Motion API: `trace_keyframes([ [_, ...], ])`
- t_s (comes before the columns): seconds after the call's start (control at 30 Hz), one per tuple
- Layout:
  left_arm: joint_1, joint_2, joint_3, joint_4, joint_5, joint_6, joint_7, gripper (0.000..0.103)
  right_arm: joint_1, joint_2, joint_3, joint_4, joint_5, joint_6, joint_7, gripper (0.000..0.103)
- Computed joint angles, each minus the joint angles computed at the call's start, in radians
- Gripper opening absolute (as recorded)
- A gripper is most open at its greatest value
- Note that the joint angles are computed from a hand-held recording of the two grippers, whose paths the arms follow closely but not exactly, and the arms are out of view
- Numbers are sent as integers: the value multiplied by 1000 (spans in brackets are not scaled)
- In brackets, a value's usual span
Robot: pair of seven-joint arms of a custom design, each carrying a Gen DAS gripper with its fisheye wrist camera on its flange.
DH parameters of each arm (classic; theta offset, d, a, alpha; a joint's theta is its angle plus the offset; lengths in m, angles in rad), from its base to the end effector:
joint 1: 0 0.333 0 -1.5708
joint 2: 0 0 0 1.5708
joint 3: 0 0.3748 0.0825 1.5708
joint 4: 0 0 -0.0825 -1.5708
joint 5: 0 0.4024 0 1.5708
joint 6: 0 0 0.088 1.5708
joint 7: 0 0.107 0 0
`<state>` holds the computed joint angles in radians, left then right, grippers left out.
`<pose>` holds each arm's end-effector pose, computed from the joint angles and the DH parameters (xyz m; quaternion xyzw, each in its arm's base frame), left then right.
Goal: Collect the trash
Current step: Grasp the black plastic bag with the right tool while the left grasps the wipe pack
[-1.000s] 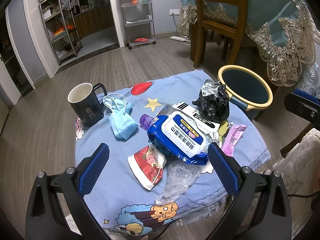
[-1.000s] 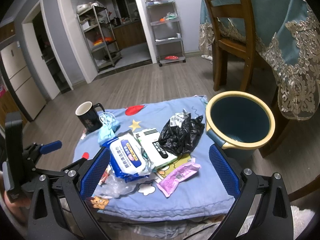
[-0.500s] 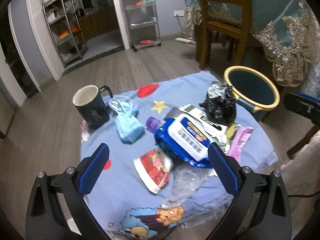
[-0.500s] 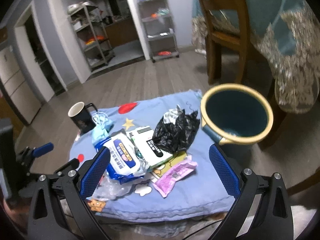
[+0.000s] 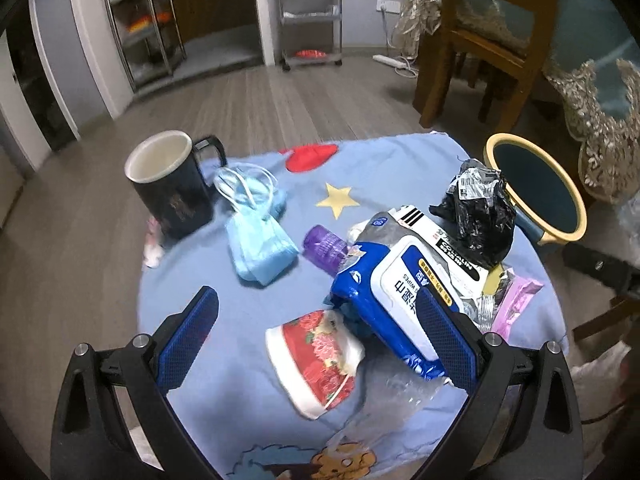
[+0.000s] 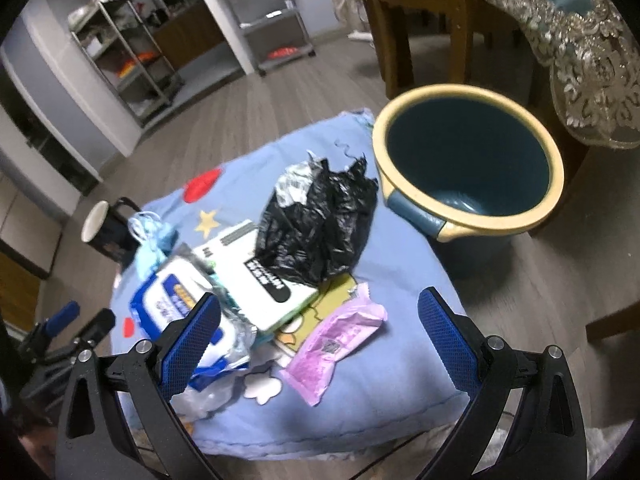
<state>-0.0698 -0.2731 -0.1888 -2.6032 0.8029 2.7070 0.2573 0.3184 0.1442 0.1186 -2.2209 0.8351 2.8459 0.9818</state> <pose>0.4201 -0.1385 0.4208 -0.7885 0.5379 -0.1616 0.2506 0.5531 0.2130 0.3963 -0.7586 0.5763 -0.0234 0.3031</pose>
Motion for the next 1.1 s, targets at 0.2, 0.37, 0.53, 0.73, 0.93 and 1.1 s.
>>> trace_keyframes([
  [0.2,-10,89,21,21,-42,70,53,97,13,66,-29,54,-116,-12,137,98],
  [0.37,-18,127,20,32,-73,109,102,97,0,121,-12,118,-124,4,136,98],
  [0.53,-21,135,25,30,-97,122,132,95,-2,169,6,178,-121,1,100,98],
  [0.73,-38,153,60,5,-257,208,243,79,15,216,10,234,-167,-30,57,93],
  [0.93,-63,176,75,-5,-431,243,383,59,25,244,-5,262,-208,-108,80,57],
  [1.1,-43,160,53,-6,-399,245,358,37,11,240,7,258,-190,-124,54,40],
])
